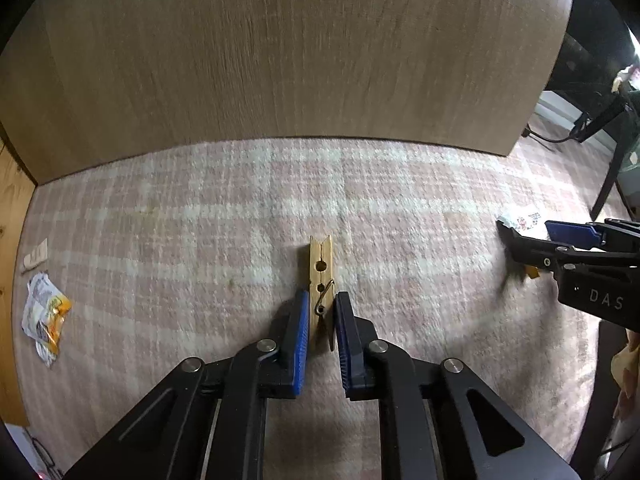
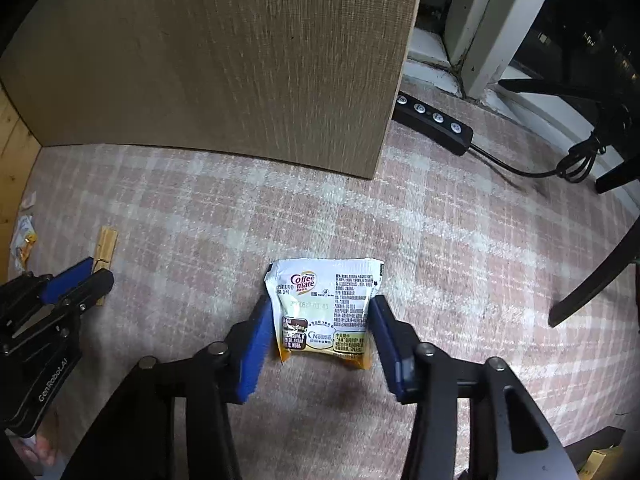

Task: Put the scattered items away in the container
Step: 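Grasp the clothespin with the left gripper while the right grasps the coffee-mate sachet, then carry the clothespin and sachet to the tray and release both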

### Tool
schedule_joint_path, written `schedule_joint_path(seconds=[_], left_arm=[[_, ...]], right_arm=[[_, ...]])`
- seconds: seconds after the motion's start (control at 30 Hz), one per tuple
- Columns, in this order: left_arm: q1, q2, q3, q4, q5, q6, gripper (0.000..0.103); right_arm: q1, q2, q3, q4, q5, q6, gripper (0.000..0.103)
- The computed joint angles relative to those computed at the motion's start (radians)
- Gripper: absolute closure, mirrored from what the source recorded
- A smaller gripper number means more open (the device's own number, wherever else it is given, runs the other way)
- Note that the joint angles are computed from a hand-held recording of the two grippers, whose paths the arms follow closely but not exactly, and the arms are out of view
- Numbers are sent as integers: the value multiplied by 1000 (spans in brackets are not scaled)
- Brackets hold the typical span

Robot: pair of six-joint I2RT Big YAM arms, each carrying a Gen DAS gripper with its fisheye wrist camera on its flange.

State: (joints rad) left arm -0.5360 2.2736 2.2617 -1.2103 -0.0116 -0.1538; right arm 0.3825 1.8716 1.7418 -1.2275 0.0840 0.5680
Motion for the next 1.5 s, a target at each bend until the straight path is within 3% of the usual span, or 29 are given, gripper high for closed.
schedule_joint_path(seconds=[0.43,0.77,0.9,1.2,1.5], left_arm=[[-10,-323,-506,217,23,-67,89],[-25,-587,-766,263,26,-23,90],[-84,-651,-807,255,39,-7,89],[-272,-704,-810,244,91,-1,89],[-429,-623,-686,232,119,-11,89]], right_arm=[[45,-195,-235,125,-87,61,66],[139,-413,-396,200,-77,137,66],[198,-526,-461,205,-43,194,66],[324,-813,-627,97,100,379,66],[426,-1091,-740,-160,257,640,66]])
